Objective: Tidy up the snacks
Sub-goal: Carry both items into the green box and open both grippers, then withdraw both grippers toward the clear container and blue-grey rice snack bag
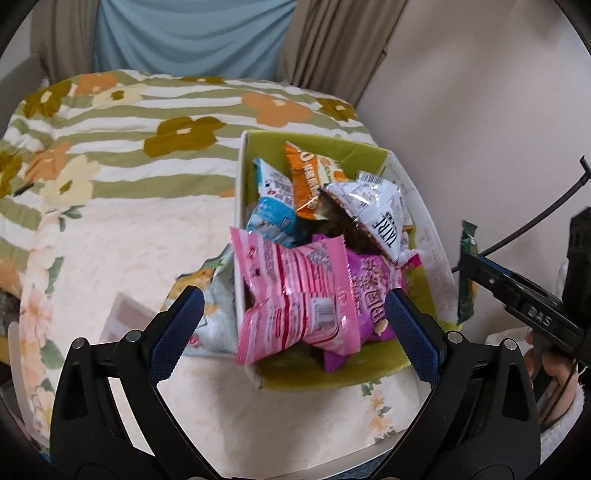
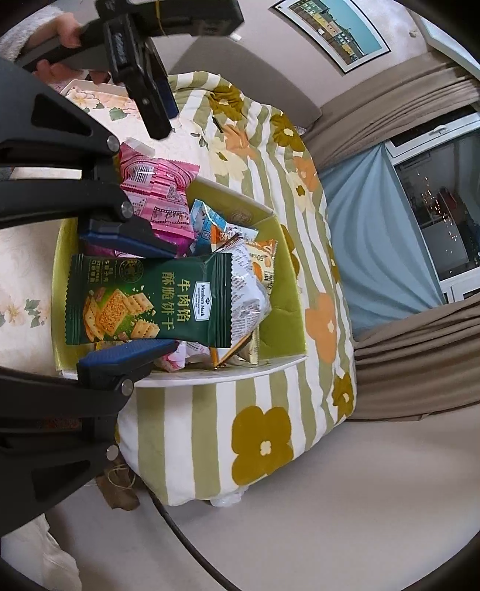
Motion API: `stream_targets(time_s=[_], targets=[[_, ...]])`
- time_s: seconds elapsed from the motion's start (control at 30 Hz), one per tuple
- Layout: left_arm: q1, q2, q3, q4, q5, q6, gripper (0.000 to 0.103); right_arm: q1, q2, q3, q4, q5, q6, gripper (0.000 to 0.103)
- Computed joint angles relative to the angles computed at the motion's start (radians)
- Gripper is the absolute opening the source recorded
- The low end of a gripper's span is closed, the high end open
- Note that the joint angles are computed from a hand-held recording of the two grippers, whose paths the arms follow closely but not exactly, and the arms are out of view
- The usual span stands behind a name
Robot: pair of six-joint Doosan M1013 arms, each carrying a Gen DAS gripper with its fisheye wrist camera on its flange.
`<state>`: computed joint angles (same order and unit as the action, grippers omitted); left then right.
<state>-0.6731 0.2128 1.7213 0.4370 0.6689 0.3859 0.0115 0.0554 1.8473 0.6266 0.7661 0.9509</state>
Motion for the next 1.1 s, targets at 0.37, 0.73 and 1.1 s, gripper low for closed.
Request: stream_targets(time_s=[0.37, 0.73, 1.1], targets=[[-0.036, 0.011, -0.019, 0.080, 0.127, -0.053, 0.098, 0.024, 0.038, 0.004, -0.054, -0.002, 0.028, 0.040], [-0.045, 0.000, -0.017, 0.093, 0.144, -0.020, 0.098, 0.021, -0.003, 0.045, 0.004, -0.077, -0.044, 0.102], [-0.028, -0.121, 0.093, 0.177, 0.176, -0.121, 0.098, 0.057, -0.058, 0.046, 0.081, -0.030, -0.087, 0.102]])
